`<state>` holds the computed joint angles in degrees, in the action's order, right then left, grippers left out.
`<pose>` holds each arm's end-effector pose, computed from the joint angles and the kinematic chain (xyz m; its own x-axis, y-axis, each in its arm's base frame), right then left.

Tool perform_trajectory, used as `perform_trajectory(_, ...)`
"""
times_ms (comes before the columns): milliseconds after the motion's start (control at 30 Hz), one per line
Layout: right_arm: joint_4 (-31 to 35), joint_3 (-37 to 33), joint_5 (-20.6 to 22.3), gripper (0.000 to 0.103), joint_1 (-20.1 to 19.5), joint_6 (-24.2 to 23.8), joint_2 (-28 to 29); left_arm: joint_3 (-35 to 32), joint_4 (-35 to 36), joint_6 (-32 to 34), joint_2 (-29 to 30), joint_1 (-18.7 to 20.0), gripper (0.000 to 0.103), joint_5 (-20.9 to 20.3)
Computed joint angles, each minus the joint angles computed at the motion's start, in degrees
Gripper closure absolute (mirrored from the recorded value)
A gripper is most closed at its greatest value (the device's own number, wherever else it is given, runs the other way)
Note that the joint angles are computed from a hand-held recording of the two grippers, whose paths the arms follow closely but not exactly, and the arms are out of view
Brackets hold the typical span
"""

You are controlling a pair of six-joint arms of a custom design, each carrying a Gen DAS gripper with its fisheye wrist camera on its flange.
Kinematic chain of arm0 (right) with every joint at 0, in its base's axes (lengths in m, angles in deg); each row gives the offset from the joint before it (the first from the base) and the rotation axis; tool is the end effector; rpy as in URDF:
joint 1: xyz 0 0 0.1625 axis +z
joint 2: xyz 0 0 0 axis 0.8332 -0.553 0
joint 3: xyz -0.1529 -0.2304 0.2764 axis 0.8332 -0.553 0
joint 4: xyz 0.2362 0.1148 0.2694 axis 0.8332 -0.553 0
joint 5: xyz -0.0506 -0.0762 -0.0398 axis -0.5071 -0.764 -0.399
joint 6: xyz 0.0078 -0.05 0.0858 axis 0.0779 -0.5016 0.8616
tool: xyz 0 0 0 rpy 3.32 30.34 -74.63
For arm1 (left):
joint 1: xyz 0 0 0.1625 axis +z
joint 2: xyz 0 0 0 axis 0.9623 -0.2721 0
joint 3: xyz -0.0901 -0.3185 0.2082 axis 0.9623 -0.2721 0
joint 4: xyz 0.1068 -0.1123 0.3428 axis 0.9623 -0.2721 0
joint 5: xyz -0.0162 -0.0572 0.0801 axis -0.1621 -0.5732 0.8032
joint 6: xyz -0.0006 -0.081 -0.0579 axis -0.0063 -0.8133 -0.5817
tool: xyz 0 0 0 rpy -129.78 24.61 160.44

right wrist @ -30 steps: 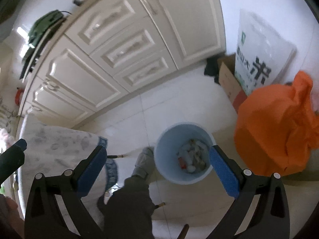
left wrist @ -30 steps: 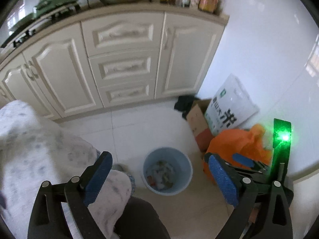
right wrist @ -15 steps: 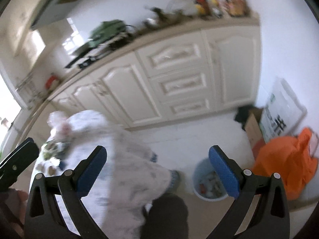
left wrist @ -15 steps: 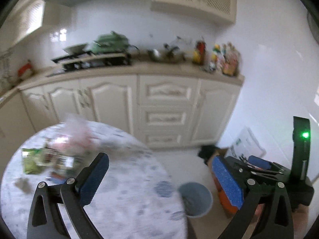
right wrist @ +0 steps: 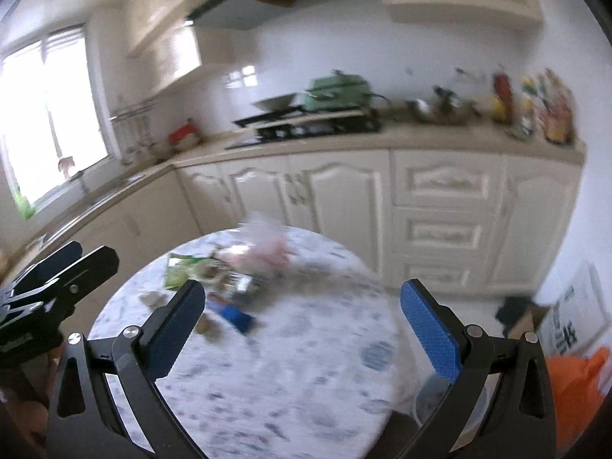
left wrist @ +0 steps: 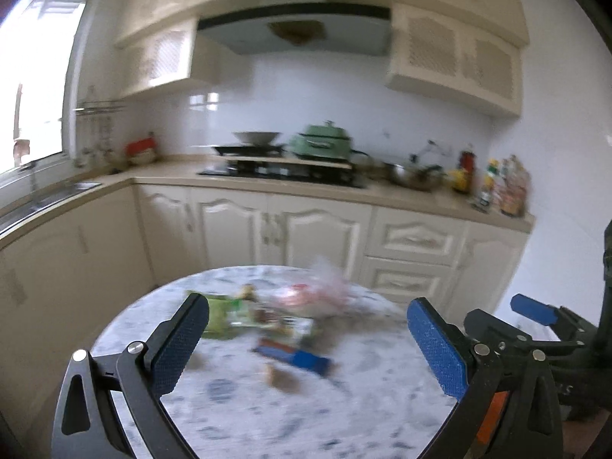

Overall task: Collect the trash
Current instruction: 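Move both open tools back over the trash on the table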

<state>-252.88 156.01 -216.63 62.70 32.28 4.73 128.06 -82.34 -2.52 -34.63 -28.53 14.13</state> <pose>0.3787 -0.5768 0.3084 -0.7913 0.3234 0.5190 -0.3783 0.4079 -0.8310 -0.3096 -0.5716 0.4239 -0.6333 0.5605 -0.5337 0.7673 0.3647 -0.5274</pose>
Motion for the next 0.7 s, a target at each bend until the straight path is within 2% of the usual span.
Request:
perform_trajectory(167,3.65,-6.09,2.99,0.000,0.81,-4.43,4.92,5.34,-4.49,1.06,-4.42,0.84,0.001,3.58)
perform_trajectory(233,5.84,-7.49,4.48,0.000,0.55,-4.66,6.16,7.29,-5.42,1.04,-6.22,1.12,0.001,4.70)
perform_trajectory(333,10.48,-9.18,5.82,0.000,-0.37,-3.02,7.39,9.38,-5.99,0.77,-8.02,1.56,0.001,6.57)
perform_trajectory(467,16.91,-10.91,6.53,0.000,-2.15,0.69,8.44,8.73,-3.97,-1.18,-7.33,2.53,0.001,7.79)
perform_trajectory(633,25.47,-14.36,6.31,0.000,-5.32,4.98,10.18,5.22,1.46,-4.05,-4.63,4.63,0.001,6.61)
perform_trajectory(700,29.07,-15.72,7.21,0.006,-6.61,6.39,10.67,3.23,3.76,-4.76,-2.95,5.20,0.001,6.09)
